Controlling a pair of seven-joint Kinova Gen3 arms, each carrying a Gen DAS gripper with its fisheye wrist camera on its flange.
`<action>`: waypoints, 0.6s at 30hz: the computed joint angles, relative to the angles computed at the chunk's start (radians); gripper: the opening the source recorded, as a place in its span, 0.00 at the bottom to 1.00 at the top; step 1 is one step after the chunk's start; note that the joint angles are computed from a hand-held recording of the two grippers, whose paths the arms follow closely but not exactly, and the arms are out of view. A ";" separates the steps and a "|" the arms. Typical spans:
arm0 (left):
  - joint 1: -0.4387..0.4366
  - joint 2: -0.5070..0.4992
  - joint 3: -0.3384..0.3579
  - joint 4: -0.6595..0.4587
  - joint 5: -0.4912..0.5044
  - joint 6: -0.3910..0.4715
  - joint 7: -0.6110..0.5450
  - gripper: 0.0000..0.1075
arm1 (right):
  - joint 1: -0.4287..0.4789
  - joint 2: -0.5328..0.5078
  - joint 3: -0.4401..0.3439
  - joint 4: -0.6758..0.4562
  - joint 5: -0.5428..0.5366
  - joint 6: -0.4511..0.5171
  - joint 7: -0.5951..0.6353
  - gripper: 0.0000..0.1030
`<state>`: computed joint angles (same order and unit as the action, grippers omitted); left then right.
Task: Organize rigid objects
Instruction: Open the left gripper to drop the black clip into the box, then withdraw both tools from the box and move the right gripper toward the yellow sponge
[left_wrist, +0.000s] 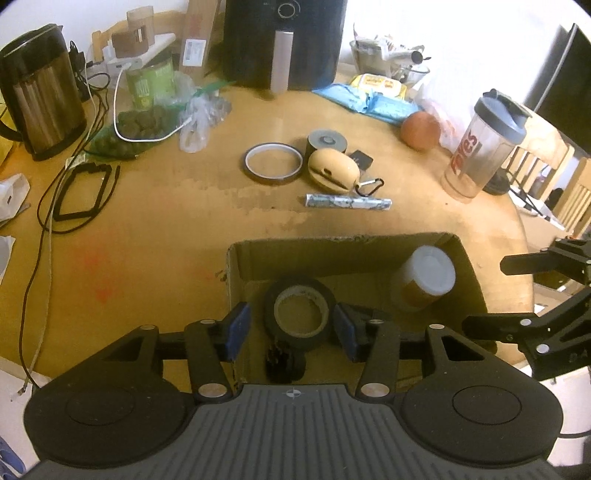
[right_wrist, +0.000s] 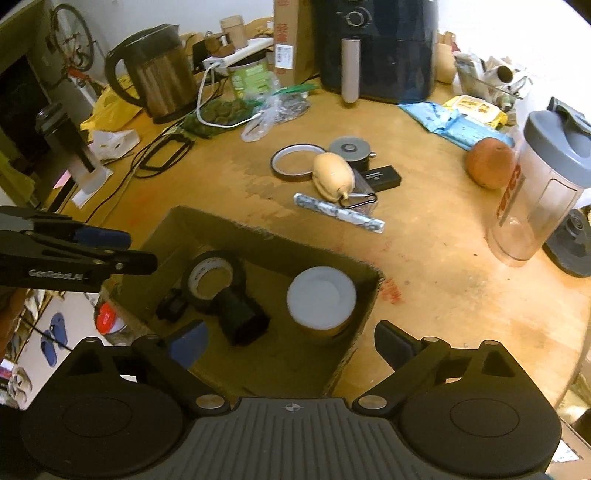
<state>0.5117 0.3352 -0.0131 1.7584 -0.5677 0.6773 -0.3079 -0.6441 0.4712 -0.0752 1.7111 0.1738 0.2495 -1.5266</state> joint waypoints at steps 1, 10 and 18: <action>-0.001 0.001 -0.001 -0.002 -0.001 0.000 0.001 0.46 | -0.011 0.001 0.014 -0.002 0.002 0.000 -0.010 0.95; -0.012 -0.003 -0.006 -0.003 0.000 -0.027 -0.003 0.46 | -0.072 0.014 0.086 -0.027 0.044 0.007 -0.086 0.95; -0.023 -0.005 -0.024 -0.001 -0.030 -0.078 0.011 0.46 | -0.066 0.032 0.094 -0.083 0.062 0.038 -0.132 0.95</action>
